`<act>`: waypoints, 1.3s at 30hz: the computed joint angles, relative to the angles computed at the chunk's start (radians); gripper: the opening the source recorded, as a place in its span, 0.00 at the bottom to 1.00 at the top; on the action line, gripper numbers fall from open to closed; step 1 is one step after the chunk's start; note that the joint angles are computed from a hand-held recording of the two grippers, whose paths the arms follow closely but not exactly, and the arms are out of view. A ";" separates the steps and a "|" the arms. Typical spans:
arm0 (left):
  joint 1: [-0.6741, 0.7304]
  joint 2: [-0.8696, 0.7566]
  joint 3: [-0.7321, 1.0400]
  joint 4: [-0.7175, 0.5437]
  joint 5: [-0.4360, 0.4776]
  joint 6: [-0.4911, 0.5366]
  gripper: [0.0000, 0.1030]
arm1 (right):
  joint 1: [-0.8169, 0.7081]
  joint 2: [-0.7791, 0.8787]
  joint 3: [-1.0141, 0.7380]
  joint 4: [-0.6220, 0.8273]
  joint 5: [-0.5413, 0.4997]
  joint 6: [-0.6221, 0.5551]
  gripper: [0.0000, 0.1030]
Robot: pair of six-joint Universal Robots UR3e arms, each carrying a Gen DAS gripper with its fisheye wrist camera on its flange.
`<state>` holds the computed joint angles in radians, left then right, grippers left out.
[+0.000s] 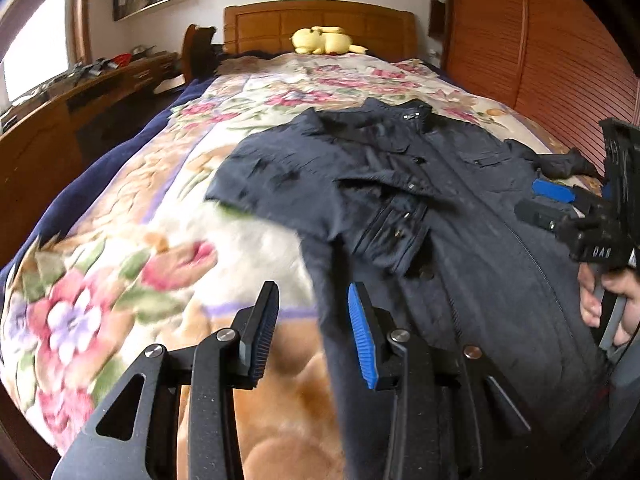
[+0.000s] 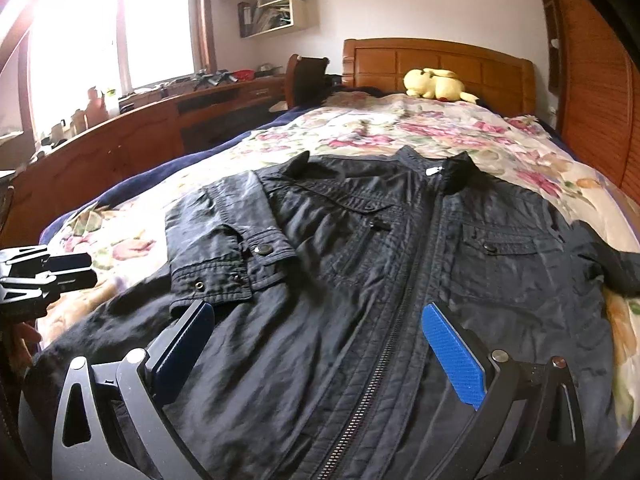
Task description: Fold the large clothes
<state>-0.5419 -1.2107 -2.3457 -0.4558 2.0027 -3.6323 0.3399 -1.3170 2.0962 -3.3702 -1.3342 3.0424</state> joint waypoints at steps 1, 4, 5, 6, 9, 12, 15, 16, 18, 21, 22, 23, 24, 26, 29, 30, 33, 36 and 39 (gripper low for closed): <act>0.004 0.019 -0.022 0.002 0.002 -0.005 0.36 | 0.009 0.001 -0.011 0.009 -0.010 -0.004 1.00; 0.034 0.078 -0.084 0.006 -0.021 0.000 0.36 | 0.033 0.002 -0.045 0.042 -0.029 -0.037 1.00; 0.035 0.084 -0.094 0.008 -0.017 -0.005 0.36 | 0.039 0.000 -0.059 0.061 -0.032 -0.044 1.00; 0.031 0.086 -0.105 0.013 -0.006 -0.015 0.36 | 0.042 0.000 -0.080 0.093 -0.030 -0.051 1.00; 0.036 0.120 -0.160 0.057 -0.012 -0.011 0.36 | 0.054 0.014 -0.175 0.208 -0.038 -0.087 1.00; 0.050 0.159 -0.198 0.082 -0.048 0.014 0.36 | 0.063 0.053 -0.304 0.323 -0.030 -0.106 1.00; 0.019 0.172 -0.203 0.069 -0.017 0.013 0.36 | 0.069 0.127 -0.479 0.479 -0.004 -0.115 0.96; 0.009 0.180 -0.205 0.062 -0.007 0.008 0.36 | 0.075 0.157 -0.534 0.516 -0.011 -0.117 0.95; -0.004 0.216 -0.220 0.042 0.005 -0.003 0.36 | 0.089 0.231 -0.660 0.596 -0.029 -0.122 0.94; 0.003 0.280 -0.245 0.007 0.003 -0.009 0.36 | 0.111 0.357 -0.854 0.723 -0.058 -0.116 0.92; 0.013 0.314 -0.255 -0.016 -0.003 -0.007 0.36 | 0.118 0.401 -0.920 0.764 -0.069 -0.112 0.90; 0.021 0.339 -0.263 -0.030 -0.007 -0.005 0.36 | 0.127 0.445 -0.986 0.806 -0.084 -0.110 0.88; 0.032 0.375 -0.272 -0.054 -0.012 -0.002 0.36 | 0.134 0.489 -1.049 0.848 -0.098 -0.112 0.84; 0.059 0.442 -0.286 -0.101 -0.024 0.009 0.36 | 0.142 0.560 -1.152 0.922 -0.106 -0.117 0.75; 0.110 0.537 -0.296 -0.177 -0.051 0.033 0.36 | 0.150 0.612 -1.209 0.951 -0.109 -0.125 0.69; 0.122 0.560 -0.298 -0.195 -0.053 0.038 0.36 | 0.152 0.613 -1.203 0.937 -0.107 -0.129 0.64; 0.139 0.592 -0.300 -0.225 -0.059 0.050 0.36 | 0.157 0.592 -1.169 0.927 -0.094 -0.147 0.46; 0.111 0.557 -0.288 -0.211 -0.029 0.037 0.36 | 0.183 0.563 -1.121 0.910 -0.148 -0.201 0.20; 0.063 0.506 -0.271 -0.181 0.004 0.007 0.36 | 0.190 0.532 -1.059 0.862 -0.149 -0.238 0.13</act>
